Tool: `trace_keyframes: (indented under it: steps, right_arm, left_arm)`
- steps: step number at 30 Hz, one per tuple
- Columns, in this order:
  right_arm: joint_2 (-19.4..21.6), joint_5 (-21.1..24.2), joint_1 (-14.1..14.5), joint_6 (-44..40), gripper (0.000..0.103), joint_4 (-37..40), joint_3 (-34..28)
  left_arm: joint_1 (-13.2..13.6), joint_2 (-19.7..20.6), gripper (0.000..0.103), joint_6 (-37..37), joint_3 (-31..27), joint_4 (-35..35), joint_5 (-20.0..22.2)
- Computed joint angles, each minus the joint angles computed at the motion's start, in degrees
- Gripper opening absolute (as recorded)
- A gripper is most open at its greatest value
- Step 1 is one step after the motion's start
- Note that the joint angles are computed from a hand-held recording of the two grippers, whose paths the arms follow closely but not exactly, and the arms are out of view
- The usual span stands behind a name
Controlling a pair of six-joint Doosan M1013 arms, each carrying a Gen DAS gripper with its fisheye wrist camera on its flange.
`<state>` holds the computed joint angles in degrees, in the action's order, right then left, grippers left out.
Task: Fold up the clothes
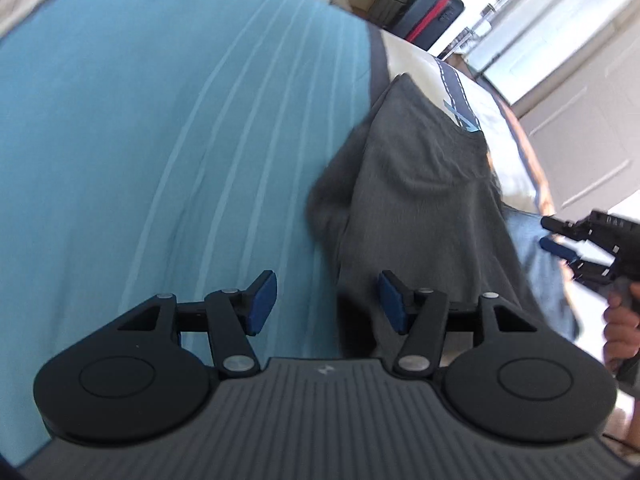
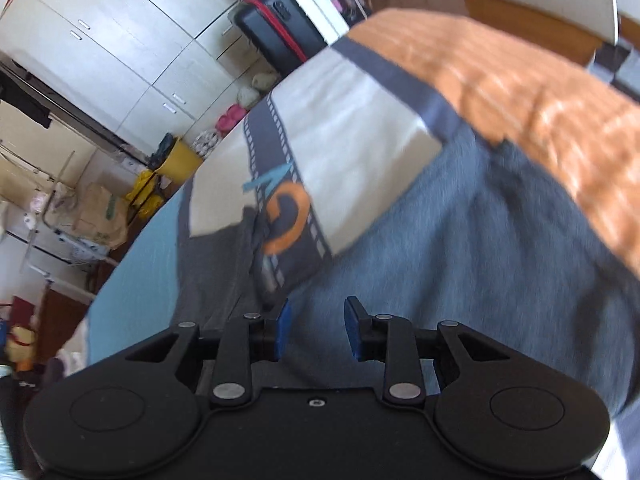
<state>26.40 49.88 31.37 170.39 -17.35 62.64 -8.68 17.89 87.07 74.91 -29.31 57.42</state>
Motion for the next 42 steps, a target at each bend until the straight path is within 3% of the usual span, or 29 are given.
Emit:
trace_keyframes:
  steps: [4,8,10,13,14,15,16,19,21,23,25,27,29,30,32,35,40,42]
  right_arm:
    - [-2.15,-4.0,0.88,0.9,0.047,0.98,2.94]
    - [-3.23,-1.96,1.53,4.83,0.048,-3.59,3.87]
    - [-3.59,0.04,1.52,6.97,0.048,-5.33,4.19]
    - [-3.12,5.8,1.51,8.0,0.052,-6.57,3.19]
    - [-3.0,6.93,1.36,8.26,0.052,-6.01,3.09]
    - [-2.86,8.14,1.2,8.52,0.052,-5.44,2.95]
    - [-2.75,9.18,1.03,8.8,0.052,-4.89,2.9]
    - [-3.88,3.96,-0.37,8.34,0.055,1.42,5.62]
    - [-3.34,5.18,-0.87,7.41,0.055,4.2,5.33]
    - [-2.83,7.81,-0.86,7.56,0.054,4.24,4.75]
    - [-3.18,7.82,-0.85,9.72,0.052,3.24,5.4]
    - [-3.32,9.17,-0.68,11.37,0.051,1.76,5.29]
    - [-3.41,10.74,-0.46,12.68,0.051,-0.14,5.06]
    - [-4.09,9.91,-0.47,14.12,0.052,-0.8,5.88]
    - [-6.88,3.36,-1.21,14.99,0.053,-0.14,9.34]
    - [-11.04,-4.22,-2.89,4.5,0.059,3.91,13.27]
    - [-14.85,1.73,-5.27,-16.46,0.063,16.33,15.92]
    - [-16.85,-0.54,-6.27,-18.88,0.063,22.12,19.76]
  left_arm:
    - [1.87,-1.84,0.056,2.05,5.1,-11.43,0.31]
    - [1.97,-3.05,0.06,7.47,8.74,-20.17,-2.59]
    - [0.67,-3.11,0.064,7.59,9.11,-17.61,-5.36]
    - [-1.06,-3.21,0.059,6.76,9.43,-13.28,-8.61]
    - [-1.17,-3.39,0.033,7.85,9.77,-14.19,-9.16]
    - [-1.16,-3.39,0.016,9.09,9.78,-14.99,-8.94]
    - [-1.34,-3.58,0.008,9.31,9.86,-14.53,-9.47]
    - [-2.77,-5.63,0.006,8.46,10.92,-8.03,-15.09]
    - [-3.78,-7.4,0.006,9.54,11.69,-3.89,-19.8]
    - [-3.79,-8.56,0.006,11.13,12.01,-3.39,-20.83]
    - [-2.72,-7.74,0.006,9.92,10.88,-5.7,-16.13]
    - [-2.38,-5.89,0.008,2.24,9.27,-1.08,-10.55]
    - [-1.67,-4.75,0.01,-2.68,9.23,0.57,-8.07]
    - [-0.99,-4.48,0.012,-3.31,9.51,-1.12,-7.62]
    - [-0.01,-4.9,0.013,-3.36,9.7,-3.74,-8.05]
    - [-0.04,-5.64,0.017,-2.98,9.77,-2.35,-10.34]
    - [1.07,-3.77,0.026,2.3,7.93,-10.05,-5.44]
    - [1.1,-2.91,0.03,3.1,6.69,-11.38,-3.06]
